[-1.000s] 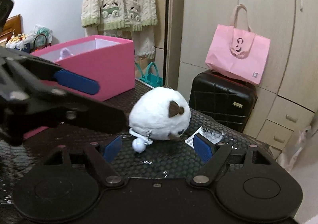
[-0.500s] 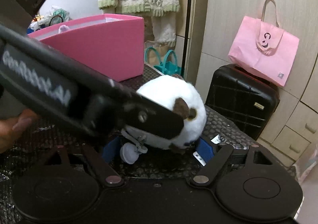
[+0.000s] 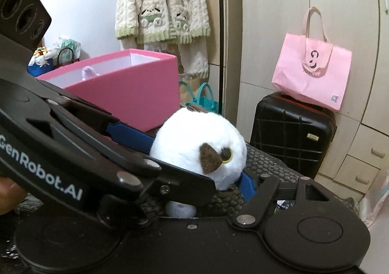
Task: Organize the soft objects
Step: 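Grasp the white round plush with both grippers from opposite sides, then lift the white plush with both grippers and carry it over the box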
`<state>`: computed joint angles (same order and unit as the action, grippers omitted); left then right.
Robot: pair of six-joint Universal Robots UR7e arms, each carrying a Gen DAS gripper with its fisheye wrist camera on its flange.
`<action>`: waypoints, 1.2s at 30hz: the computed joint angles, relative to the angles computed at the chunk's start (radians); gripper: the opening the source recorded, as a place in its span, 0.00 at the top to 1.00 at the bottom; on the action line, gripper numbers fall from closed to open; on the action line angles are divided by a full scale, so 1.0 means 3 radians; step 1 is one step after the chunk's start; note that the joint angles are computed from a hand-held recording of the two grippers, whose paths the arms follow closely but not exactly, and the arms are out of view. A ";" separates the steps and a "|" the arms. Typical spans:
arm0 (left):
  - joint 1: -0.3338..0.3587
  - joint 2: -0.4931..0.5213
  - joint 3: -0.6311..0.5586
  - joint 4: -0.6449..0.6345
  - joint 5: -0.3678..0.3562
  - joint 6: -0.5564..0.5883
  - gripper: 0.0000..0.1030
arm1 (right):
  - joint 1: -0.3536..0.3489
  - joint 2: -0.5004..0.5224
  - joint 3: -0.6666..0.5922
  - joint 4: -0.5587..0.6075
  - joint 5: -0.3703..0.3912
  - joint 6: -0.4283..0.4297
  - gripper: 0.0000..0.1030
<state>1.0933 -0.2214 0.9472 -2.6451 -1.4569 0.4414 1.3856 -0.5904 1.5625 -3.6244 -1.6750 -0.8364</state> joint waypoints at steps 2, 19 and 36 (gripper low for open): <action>-0.0006 -0.0121 0.0180 -0.0048 -0.0053 0.0007 0.26 | 0.0034 -0.0023 0.0087 -0.0103 -0.0035 0.0007 0.25; 0.0044 -0.1125 0.1428 -0.0246 -0.0508 0.0251 0.26 | 0.0606 -0.0058 0.0808 -0.1052 -0.0666 0.0117 0.26; 0.0199 -0.1815 0.1875 -0.0351 -0.0806 0.0513 0.26 | 0.1177 0.0268 0.0493 -0.1198 -0.0998 0.0117 0.26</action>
